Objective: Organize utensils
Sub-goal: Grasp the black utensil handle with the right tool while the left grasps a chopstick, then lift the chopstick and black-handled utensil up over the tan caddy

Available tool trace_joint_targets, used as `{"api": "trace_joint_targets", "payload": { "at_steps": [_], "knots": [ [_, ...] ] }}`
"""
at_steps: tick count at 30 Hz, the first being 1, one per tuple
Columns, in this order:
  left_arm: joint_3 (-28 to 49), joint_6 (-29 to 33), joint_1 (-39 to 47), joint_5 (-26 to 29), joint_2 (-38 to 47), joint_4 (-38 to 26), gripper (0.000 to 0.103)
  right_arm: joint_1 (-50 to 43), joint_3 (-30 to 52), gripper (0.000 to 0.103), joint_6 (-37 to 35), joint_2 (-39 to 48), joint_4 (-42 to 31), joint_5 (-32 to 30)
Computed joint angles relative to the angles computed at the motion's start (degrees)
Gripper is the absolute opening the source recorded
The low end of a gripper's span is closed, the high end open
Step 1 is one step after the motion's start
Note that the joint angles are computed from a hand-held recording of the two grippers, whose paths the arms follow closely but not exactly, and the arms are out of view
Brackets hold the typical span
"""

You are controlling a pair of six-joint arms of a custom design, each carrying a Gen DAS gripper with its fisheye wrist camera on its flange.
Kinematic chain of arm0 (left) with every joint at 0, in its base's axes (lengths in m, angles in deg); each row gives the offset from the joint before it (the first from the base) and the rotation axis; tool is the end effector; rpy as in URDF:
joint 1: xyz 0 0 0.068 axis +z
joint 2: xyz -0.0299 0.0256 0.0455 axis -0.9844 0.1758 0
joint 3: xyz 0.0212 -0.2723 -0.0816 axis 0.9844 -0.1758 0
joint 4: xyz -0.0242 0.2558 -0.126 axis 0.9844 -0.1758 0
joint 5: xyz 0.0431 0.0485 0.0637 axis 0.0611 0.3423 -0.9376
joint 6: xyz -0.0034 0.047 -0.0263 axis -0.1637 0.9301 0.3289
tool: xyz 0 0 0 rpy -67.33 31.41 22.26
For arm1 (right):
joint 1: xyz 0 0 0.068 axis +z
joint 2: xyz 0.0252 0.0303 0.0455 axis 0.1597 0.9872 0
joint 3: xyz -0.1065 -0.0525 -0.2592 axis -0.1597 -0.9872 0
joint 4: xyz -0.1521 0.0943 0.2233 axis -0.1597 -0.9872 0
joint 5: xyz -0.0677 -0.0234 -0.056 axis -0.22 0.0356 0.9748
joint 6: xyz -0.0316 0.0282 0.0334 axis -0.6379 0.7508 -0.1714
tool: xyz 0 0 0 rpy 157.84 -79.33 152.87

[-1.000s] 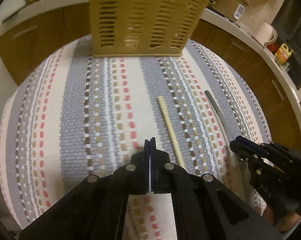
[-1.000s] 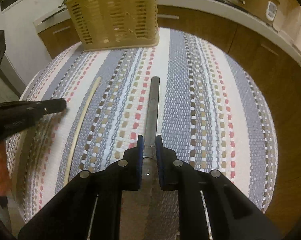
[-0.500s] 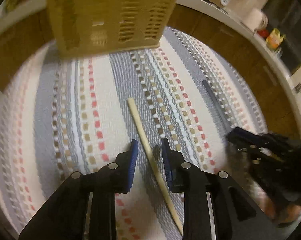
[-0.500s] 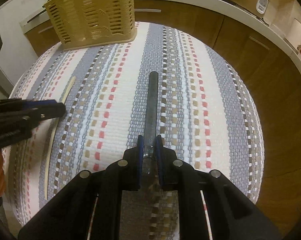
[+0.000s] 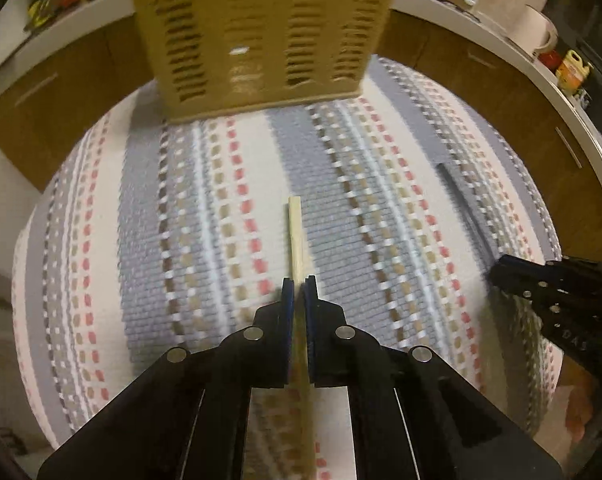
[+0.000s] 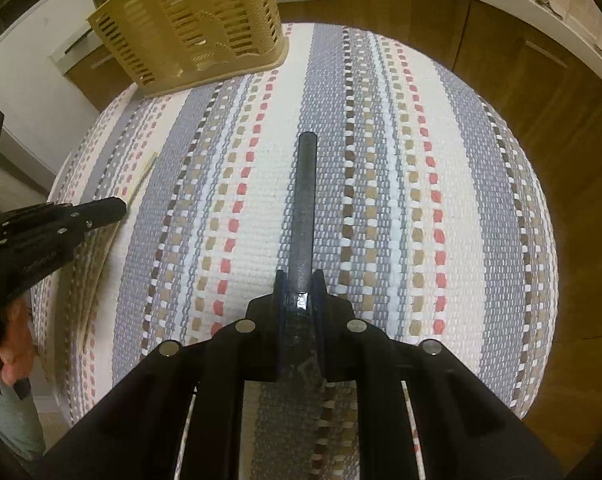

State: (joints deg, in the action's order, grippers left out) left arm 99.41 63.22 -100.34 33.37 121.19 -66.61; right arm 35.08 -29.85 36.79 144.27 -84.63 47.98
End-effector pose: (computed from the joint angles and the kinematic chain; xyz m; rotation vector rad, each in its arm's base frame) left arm 0.2880 -0.1168 0.0723 0.8697 2.6101 -0.3796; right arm 0.1633 0.0736 0.0755 0.3983 2.6790 0.1563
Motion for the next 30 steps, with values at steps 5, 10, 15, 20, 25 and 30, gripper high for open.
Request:
{"api": "trace_joint_targets", "payload": {
  "at_steps": [5, 10, 15, 20, 25, 30],
  "knots": [
    [5.47, 5.33, 4.36, 5.94, 3.05, -8.96, 0.005, -5.09, 2.49, 0.026, -4.21, 0.45, -2.73, -5.94],
    [11.24, 14.04, 6.89, 6.36, 4.72, -20.83, 0.008, -9.57, 7.31, 0.026, -9.22, 5.64, -5.17, -11.27],
    [15.62, 16.76, 5.22, 3.18, 6.54, -26.35, 0.008, -9.83, 11.63, 0.027, -11.46, 9.83, -8.34, -11.62],
    [16.4, 16.54, 3.66, 0.52, 6.24, -26.24, 0.008, -9.79, 12.97, 0.027, -12.15, 10.52, -10.2, -11.89],
    [16.8, 17.03, 4.02, 0.14, 6.69, -26.15, 0.025, -9.91, 13.56, 0.027, -12.52, 12.02, -8.87, -12.02],
    [15.39, 16.92, 2.76, -1.35, 6.1, -24.69, 0.034, -9.33, 13.94, 0.027, -12.92, 12.11, -10.03, -10.94]
  ]
}}
